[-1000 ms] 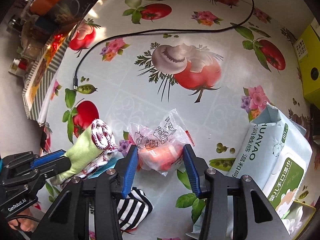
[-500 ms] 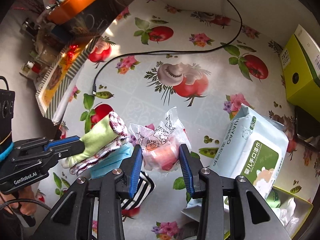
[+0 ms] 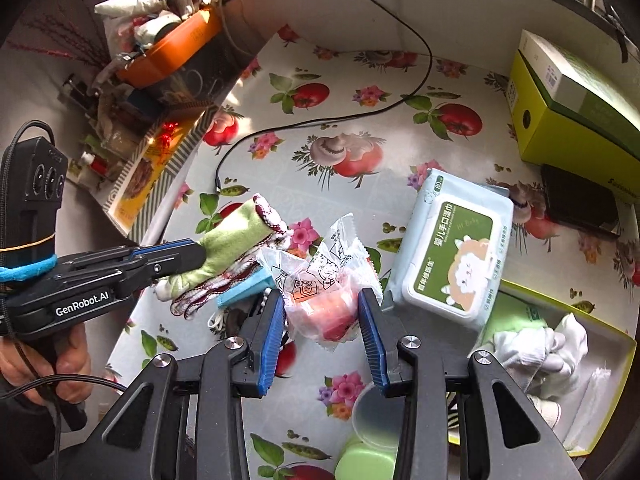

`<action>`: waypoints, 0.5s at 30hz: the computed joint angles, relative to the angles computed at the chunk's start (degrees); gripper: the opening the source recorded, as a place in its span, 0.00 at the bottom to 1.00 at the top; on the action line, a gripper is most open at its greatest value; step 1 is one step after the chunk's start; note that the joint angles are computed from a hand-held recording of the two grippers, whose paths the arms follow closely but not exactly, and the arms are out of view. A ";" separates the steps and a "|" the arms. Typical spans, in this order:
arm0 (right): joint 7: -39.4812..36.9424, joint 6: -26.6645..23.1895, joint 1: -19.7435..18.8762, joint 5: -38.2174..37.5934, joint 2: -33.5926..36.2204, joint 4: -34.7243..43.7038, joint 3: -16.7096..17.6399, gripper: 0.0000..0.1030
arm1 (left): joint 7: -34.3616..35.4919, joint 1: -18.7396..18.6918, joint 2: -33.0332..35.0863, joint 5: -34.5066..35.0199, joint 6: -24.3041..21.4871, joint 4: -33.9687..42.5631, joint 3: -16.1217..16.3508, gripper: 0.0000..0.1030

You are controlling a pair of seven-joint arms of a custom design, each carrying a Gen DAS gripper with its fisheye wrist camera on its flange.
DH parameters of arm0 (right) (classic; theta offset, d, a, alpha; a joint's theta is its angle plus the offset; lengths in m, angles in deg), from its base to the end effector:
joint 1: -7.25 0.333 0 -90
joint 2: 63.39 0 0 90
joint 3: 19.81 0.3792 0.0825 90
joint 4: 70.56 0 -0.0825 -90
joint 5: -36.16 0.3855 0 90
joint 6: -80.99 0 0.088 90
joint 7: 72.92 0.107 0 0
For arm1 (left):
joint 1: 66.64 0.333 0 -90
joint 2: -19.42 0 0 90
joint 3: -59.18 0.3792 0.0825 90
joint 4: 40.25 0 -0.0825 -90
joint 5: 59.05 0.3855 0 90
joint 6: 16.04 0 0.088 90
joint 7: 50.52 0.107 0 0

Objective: Organize soft objects
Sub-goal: 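Close the right tool on the clear plastic bag with orange item while the left holds the towel, then carry the green towel and plastic bag over the white box lid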

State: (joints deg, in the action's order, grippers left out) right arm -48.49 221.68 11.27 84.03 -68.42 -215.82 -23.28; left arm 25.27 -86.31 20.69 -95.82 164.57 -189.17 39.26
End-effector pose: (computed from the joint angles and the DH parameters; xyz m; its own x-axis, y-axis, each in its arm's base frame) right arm 0.4477 0.0040 0.3680 0.5042 -0.7932 -0.3416 -0.8480 -0.3798 -0.3697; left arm 0.3954 -0.2574 0.3605 0.1188 -0.9113 0.3941 -0.9133 -0.2561 -0.3168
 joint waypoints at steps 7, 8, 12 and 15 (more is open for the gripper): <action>-0.27 -1.43 -2.36 -0.58 -3.48 -1.94 -2.25 0.35 | -5.08 -1.47 -0.39 7.77 -1.04 1.36 0.47 0.12; -0.21 -1.57 -2.69 -0.73 -3.70 -2.12 -2.50 0.35 | -5.98 -1.66 -0.41 9.12 -1.20 1.55 0.60 0.12; -0.14 -1.97 -3.74 -1.05 -4.20 -2.64 -3.21 0.35 | -7.88 -2.11 -0.23 12.44 -1.91 2.51 0.71 0.12; -0.33 -2.49 -4.35 -0.99 -4.39 -2.82 -3.62 0.35 | -8.96 -2.25 0.03 14.43 -2.49 3.27 0.58 0.13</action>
State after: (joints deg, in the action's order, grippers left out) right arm -48.82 219.19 6.92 83.04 -72.81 -218.64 -26.90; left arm 16.31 -88.56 20.72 -81.39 162.08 -185.90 39.85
